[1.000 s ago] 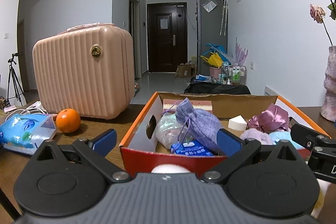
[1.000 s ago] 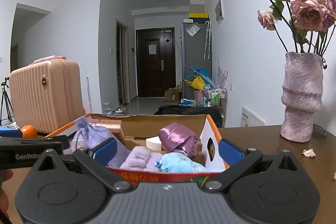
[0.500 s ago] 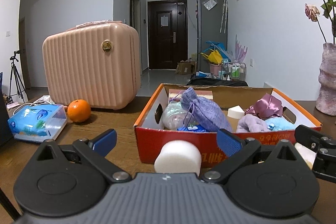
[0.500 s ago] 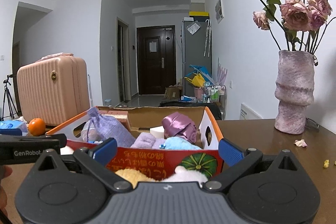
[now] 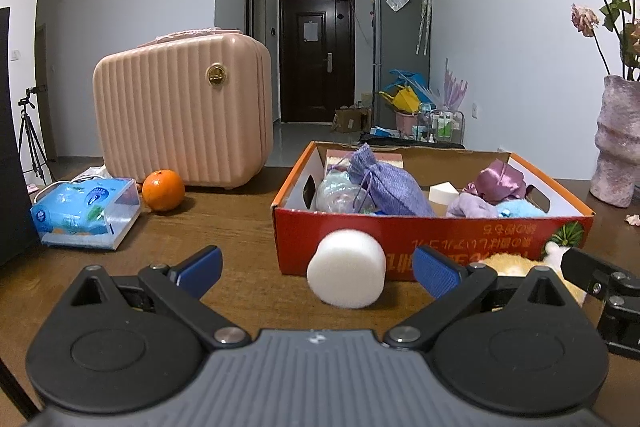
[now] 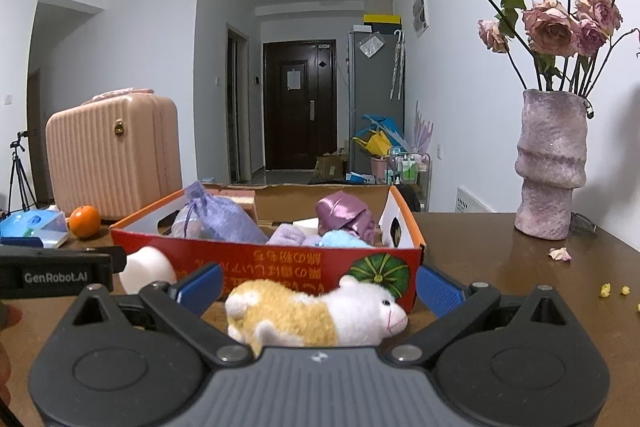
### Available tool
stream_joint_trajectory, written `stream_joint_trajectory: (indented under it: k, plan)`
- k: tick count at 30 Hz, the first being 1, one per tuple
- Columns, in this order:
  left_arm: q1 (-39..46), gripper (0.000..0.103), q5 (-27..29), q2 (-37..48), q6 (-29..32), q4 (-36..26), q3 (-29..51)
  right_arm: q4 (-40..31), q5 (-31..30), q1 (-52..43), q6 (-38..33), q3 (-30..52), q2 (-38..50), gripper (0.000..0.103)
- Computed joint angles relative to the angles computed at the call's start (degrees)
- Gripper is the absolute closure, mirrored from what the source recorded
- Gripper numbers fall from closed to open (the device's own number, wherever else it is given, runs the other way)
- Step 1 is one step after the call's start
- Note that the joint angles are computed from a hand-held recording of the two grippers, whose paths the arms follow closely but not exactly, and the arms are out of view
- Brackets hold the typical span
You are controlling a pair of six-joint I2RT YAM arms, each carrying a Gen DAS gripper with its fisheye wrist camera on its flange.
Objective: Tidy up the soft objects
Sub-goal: 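Withdraw both grippers from the box toward the white foam cylinder and plush sheep, then close the right gripper on the yellow-white plush sheep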
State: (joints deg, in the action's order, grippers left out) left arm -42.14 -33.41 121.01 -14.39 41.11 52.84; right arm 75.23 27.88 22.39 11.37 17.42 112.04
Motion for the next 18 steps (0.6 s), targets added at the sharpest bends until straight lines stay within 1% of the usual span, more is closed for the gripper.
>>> stream_joint_trajectory:
  k: [10,18]
  plan:
    - [-0.76,0.0,-0.01,-1.55,-0.1,1.23,-3.09,-0.65,3.31,3.14,1.24,-2.3,-1.42,0.0]
    - [-0.62,0.0,0.66,-1.91,-0.18,1.13,-3.49,-2.5,4.04,3.7,1.65,-1.83,-1.57,0.0]
